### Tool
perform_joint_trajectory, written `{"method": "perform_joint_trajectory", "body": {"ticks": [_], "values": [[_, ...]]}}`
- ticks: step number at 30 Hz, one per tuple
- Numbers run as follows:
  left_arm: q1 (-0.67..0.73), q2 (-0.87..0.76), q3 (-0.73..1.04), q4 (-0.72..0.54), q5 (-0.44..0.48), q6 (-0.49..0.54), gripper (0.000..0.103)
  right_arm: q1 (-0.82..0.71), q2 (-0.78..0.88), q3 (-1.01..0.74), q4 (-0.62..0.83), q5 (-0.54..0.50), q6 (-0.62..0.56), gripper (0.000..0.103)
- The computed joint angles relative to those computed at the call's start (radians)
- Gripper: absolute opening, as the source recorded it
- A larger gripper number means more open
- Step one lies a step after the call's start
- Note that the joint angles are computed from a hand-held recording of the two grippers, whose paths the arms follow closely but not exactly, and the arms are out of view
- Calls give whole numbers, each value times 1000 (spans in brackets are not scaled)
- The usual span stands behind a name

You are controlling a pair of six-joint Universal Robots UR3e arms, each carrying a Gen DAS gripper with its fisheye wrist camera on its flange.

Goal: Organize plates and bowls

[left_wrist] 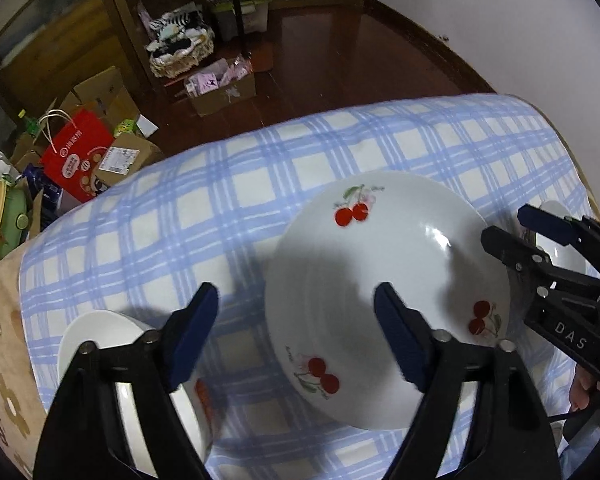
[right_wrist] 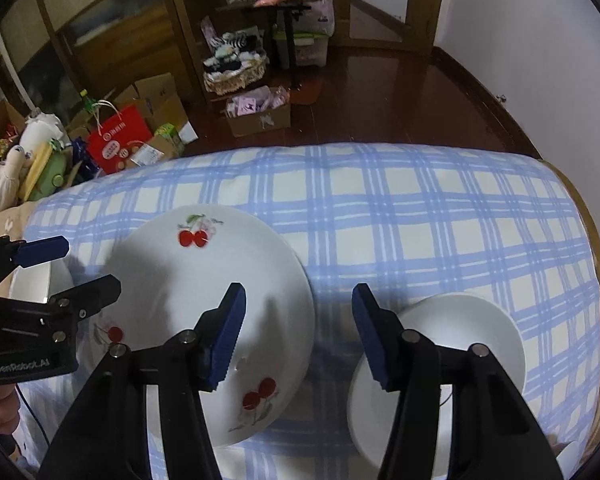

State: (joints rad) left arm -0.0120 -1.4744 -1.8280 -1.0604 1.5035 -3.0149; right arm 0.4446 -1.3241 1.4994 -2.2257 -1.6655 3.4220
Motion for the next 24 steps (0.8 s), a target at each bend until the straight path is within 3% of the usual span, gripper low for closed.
{"method": "perform_joint_trajectory", "body": {"ticks": [4,9,13,16,17,18,19,24], "values": [[34,-25,5,-57,-64,-1,74,-3,-7,7,11,8,-11,58],[65,-35,-46,-29,-75,-36,74,7,-2,-5,43,-15,-29,56],[68,-23,-90,20,-74,-41,68,5,9,-17,42,5,-29,56],[55,-30,-96,33,-53,-46,47,6,41,-55,82,15,-29,52],[56,-31,-102,46,-47,-49,40,10,54,-72,98,13,-25,36],[57,-32,-104,51,-50,-48,27,12,63,-82,110,13,-11,27],[63,-33,-106,50,-59,-47,25,16,69,-87,112,1,4,22],[127,-22,-118,37,-127,-43,19,-1,44,-28,61,23,31,20]]}}
